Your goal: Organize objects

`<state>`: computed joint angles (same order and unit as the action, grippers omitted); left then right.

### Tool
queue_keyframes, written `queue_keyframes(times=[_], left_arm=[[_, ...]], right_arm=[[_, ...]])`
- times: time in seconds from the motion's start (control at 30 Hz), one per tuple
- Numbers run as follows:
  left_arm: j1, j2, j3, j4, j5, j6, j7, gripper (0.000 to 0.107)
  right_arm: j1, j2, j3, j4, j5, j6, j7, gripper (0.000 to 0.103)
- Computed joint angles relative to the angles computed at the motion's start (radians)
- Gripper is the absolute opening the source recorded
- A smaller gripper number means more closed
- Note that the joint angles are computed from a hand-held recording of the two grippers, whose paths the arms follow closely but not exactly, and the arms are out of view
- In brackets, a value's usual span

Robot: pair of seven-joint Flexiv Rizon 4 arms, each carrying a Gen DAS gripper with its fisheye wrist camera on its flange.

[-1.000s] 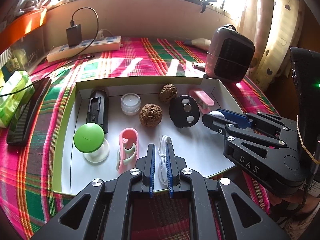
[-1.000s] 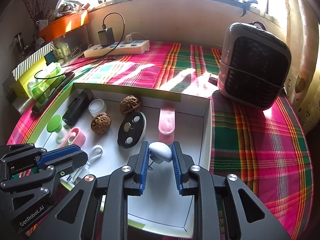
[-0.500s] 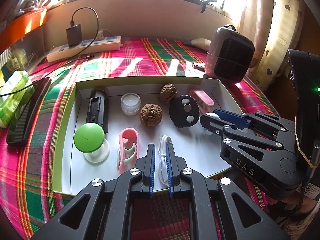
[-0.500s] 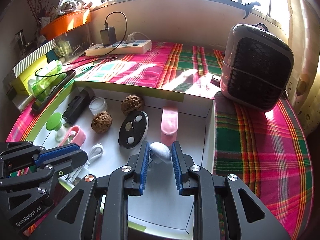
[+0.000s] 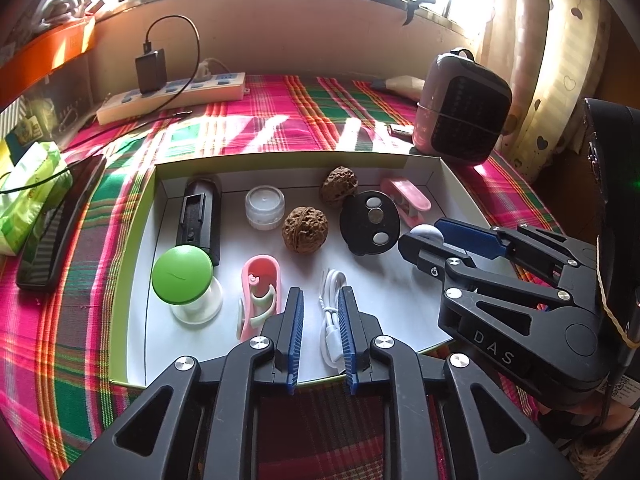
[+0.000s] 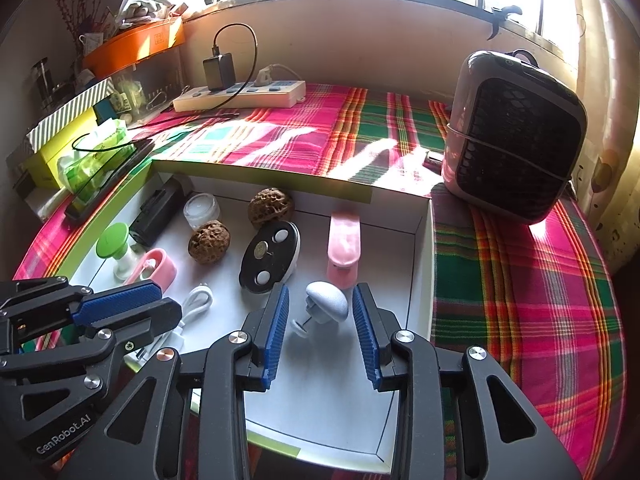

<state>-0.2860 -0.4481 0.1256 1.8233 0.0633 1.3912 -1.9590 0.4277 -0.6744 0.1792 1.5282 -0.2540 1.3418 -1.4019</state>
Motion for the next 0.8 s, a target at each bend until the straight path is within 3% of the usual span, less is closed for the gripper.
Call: queue_keyframes(times=[0.6, 0.7, 0.8], left_arm=[[-0.036, 0.015, 0.043, -0.015, 0.083, -0.032, -0.086, 0.019], [-0.052, 0.018, 0.061, -0.023, 0.113, -0.045, -0.114, 0.019], [-0.058, 0.025, 0.066, -0.026, 0.141, -0.054, -0.139, 0.019]], right_arm=[[0.018, 0.030, -0.027, 0.048, -0.022, 0.042, 0.051, 0.037], [0.017, 0.037, -0.027, 0.058, -0.024, 0.050, 0.059, 0.047], [0.019, 0.047, -0.029, 0.072, -0.028, 0.061, 0.067, 0.048]])
